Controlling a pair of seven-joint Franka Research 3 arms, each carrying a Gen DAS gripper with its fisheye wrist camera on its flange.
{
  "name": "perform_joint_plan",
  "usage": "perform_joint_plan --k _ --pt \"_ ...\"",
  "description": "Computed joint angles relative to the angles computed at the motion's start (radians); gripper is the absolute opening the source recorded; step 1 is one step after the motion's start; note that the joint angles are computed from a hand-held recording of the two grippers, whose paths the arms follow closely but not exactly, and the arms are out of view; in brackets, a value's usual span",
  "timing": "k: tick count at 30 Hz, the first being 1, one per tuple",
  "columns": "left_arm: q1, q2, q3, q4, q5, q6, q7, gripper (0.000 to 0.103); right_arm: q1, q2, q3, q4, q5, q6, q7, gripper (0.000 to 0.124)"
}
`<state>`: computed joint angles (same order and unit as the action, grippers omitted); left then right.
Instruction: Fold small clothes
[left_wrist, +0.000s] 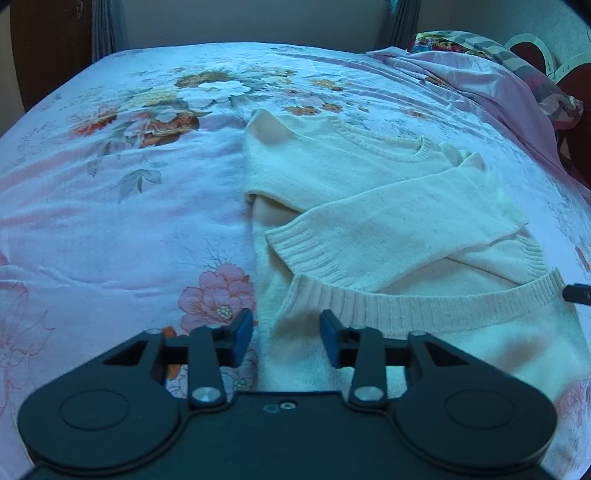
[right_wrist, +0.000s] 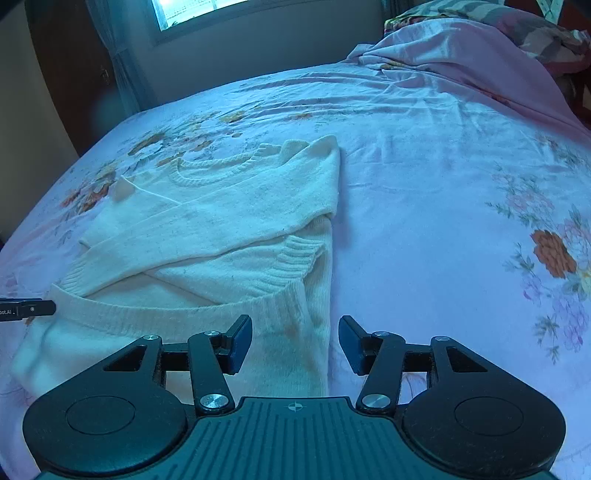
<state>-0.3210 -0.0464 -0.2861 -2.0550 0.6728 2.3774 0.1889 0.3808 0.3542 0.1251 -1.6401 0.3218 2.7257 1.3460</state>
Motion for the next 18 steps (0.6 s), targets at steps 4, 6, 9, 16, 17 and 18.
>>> perform_joint_plan --k 4,6,9,16,17,18 --pt "-0.001 0.003 -0.002 -0.008 0.015 0.009 -0.003 0.011 -0.003 0.052 0.003 0.07 -0.003 -0.038 -0.009 0.053" --pt "-0.001 -0.002 -0.001 -0.016 0.02 0.02 -0.026 0.007 -0.014 0.069 0.016 0.099 0.013 -0.085 -0.037 0.031" --pt "-0.002 -0.016 -0.005 -0.024 0.036 0.032 -0.055 0.005 -0.019 0.061 0.024 0.084 0.038 -0.091 -0.058 0.005" --pt "-0.008 0.008 -0.008 0.001 0.03 0.01 -0.01 0.009 -0.02 0.07 0.026 0.104 0.071 -0.129 -0.111 0.005" --pt "-0.012 0.01 -0.01 0.009 0.029 -0.009 -0.009 0.011 -0.018 0.071 0.025 0.107 0.071 -0.129 -0.111 0.005" --pt "-0.016 0.005 -0.012 0.008 0.039 -0.013 -0.017 0.011 -0.02 0.066 0.026 0.103 0.08 -0.126 -0.111 0.005"
